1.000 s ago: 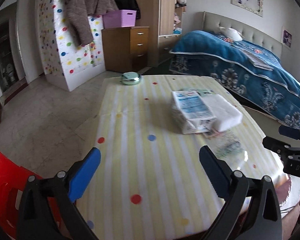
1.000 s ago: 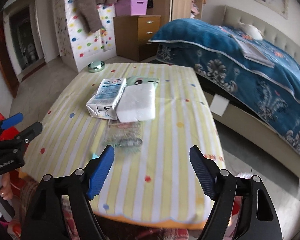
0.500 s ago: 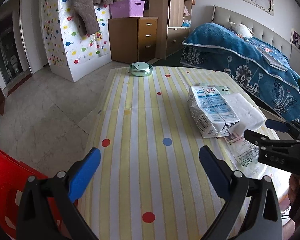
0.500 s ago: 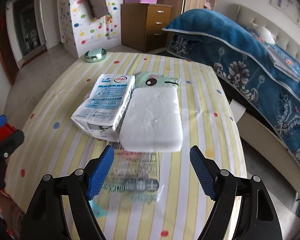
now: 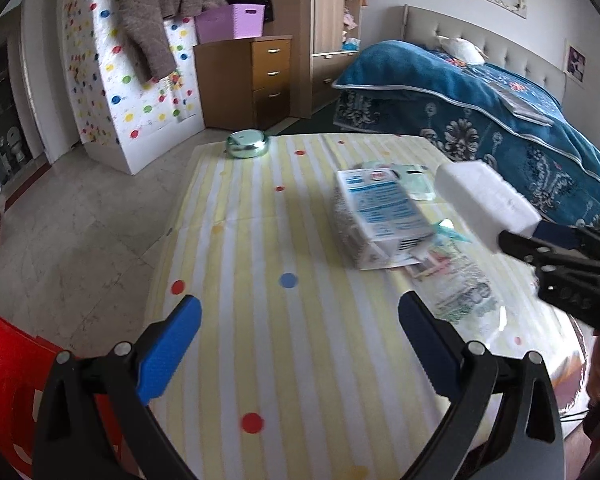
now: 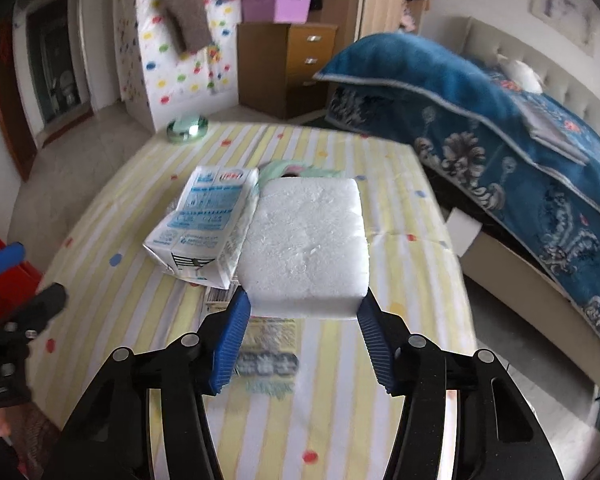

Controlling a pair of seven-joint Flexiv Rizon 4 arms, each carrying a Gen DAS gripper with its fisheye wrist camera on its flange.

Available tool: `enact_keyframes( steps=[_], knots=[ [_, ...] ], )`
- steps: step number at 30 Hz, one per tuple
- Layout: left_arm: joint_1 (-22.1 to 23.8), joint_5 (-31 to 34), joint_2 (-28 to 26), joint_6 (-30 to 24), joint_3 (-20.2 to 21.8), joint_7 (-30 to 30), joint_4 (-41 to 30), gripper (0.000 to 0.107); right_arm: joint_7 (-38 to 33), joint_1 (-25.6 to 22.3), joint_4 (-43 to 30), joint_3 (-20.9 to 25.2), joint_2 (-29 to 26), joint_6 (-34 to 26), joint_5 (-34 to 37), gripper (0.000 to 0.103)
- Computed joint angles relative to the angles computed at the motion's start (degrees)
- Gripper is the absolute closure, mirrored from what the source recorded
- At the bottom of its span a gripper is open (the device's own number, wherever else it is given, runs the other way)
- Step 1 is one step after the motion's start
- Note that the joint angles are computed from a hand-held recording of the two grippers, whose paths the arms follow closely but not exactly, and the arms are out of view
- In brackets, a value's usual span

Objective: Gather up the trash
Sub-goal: 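Grasp the milk carton with the left gripper while the right holds the foam block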

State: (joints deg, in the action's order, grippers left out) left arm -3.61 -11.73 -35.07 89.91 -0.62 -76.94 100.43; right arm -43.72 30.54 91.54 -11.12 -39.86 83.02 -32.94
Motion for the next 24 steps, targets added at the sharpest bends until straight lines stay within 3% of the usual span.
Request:
enact_keyframes(
  steps=[8,14,21,24],
  knots=[
    [-4.4,0.9,-2.4,-3.1,2.1,-1.3,-4.8,0.011,5.8,5.7,9.6,-10.2,4.8,8.6,0.6,0.047],
    [-7.1,1.6,-6.5,-8.4,4.3,-5.1,-12.2,0.011,5.0,8.1,13.1,-14.3,6.5,11.5,5.0,0.046],
    [-9.2,4.9,-12.6,-16.1,7.4,-11.1,-23.2,0.012,1.5,6.8,14.1,-12.9,7.0,11.4,10.4,0.044],
    [-9.6,6.9,-14.1,-18.8,8.4,-13.3,-26.2,0.022,0.9,6.1,14.1,-12.1,7.3,10.5,11.2,0.044]
  ],
)
